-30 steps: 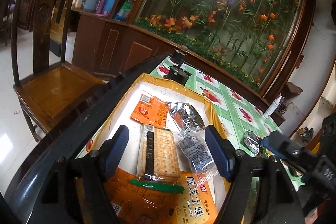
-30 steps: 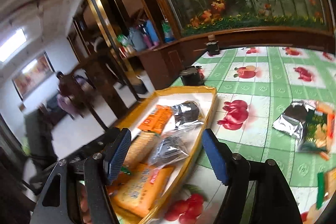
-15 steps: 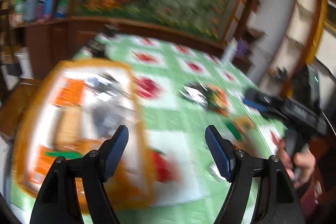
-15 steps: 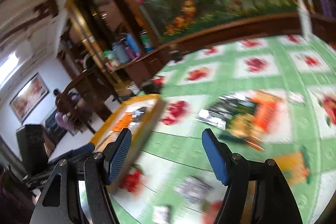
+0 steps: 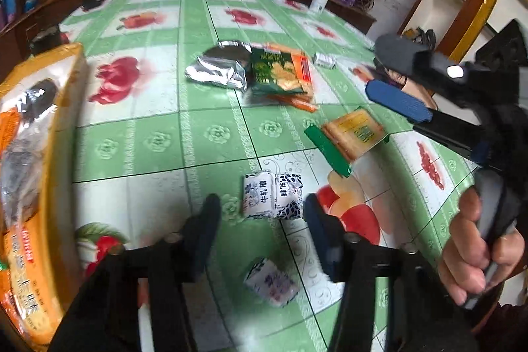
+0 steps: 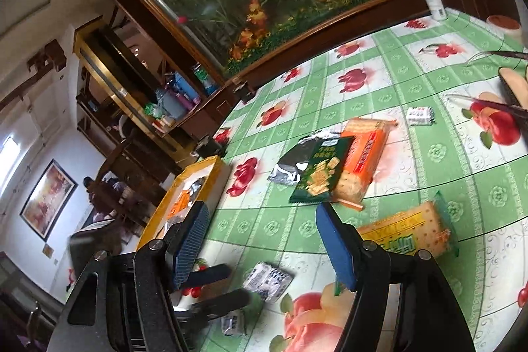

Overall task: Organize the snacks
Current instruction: 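Move both grippers back over the table toward the small white packs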

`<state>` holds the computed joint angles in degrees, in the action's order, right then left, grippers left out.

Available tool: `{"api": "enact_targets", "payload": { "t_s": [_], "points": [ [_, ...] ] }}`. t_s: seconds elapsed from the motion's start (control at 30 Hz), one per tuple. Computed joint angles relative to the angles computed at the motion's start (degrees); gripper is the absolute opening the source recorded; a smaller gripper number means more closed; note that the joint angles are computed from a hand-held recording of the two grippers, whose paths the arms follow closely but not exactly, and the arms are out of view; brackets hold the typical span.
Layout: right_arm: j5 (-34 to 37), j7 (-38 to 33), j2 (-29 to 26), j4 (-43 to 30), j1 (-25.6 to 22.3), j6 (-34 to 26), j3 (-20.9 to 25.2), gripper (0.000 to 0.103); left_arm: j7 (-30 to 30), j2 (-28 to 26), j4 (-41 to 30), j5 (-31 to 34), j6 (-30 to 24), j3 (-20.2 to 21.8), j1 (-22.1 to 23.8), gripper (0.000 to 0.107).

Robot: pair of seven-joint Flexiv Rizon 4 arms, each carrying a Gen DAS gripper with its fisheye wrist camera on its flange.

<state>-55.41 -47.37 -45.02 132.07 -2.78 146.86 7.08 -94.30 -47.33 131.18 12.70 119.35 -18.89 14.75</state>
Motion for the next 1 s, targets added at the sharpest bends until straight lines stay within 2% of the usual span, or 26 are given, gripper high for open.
{"api": "enact_targets", "payload": {
  "t_s": [0.07, 0.13, 0.2, 0.27, 0.33, 0.47, 0.57, 0.73, 0.83, 1.0],
  "points": [
    [-1.05, -0.23, 0.14, 0.25, -0.06, 0.19, -0.02, 0.073, 0.06, -0.43, -0.75, -0.84, -1.28, 0.39, -0.56, 0.041],
    [-1.14, -0.77, 0.27, 0.48, 0.1, 0.51, -0.05, 0.073, 0.22, -1.31, -1.0, 0.1, -0.95, -0.68, 0.92, 0.039],
    [-1.42, -0.89, 0.41, 0.56, 0.24, 0.46, -0.11, 0.073, 0.14, -2.18, -1.4, 1.11, -1.35, -2.53, 3.22, 0.031],
    [-1.31, -0.66, 0.53, 0.58, 0.47, -0.33, -0.31, 0.073, -0.5, -2.26, -1.46, 0.56, -0.67, -2.49, 3.53, 0.028],
    [-1.56, -0.1, 0.74, 0.47, 0.76, -2.14, -0.53, 0.073, -1.43, -1.88, -1.34, -0.56, 0.2, -1.2, 2.77, 0.028],
    [-2.13, 0.75, 1.12, 0.11, 1.2, -6.3, -0.52, 0.073, -2.63, -2.34, -0.75, 1.12, 0.46, -2.66, 5.55, 0.028],
    [-2.15, 1.19, 1.15, -0.24, 0.97, -9.17, 0.04, 0.073, -2.41, -2.77, -0.33, 3.05, -0.93, -4.65, 8.08, 0.034],
    [-1.94, 1.05, 0.94, -0.28, -0.03, -9.99, 1.03, 0.073, -2.86, -1.93, 0.79, 2.32, 1.04, -2.81, 6.29, 0.034],
    [-1.88, 0.89, 0.91, -0.27, -0.38, -10.22, 1.49, 0.073, -2.25, -1.12, 1.14, 2.77, 0.31, -2.19, 5.91, 0.034],
    [-1.86, 0.57, 0.84, -0.23, -0.78, -10.37, 1.88, 0.073, -0.44, 1.31, 1.28, -0.73, -1.17, 2.32, 0.26, 0.034]
  ]
}}
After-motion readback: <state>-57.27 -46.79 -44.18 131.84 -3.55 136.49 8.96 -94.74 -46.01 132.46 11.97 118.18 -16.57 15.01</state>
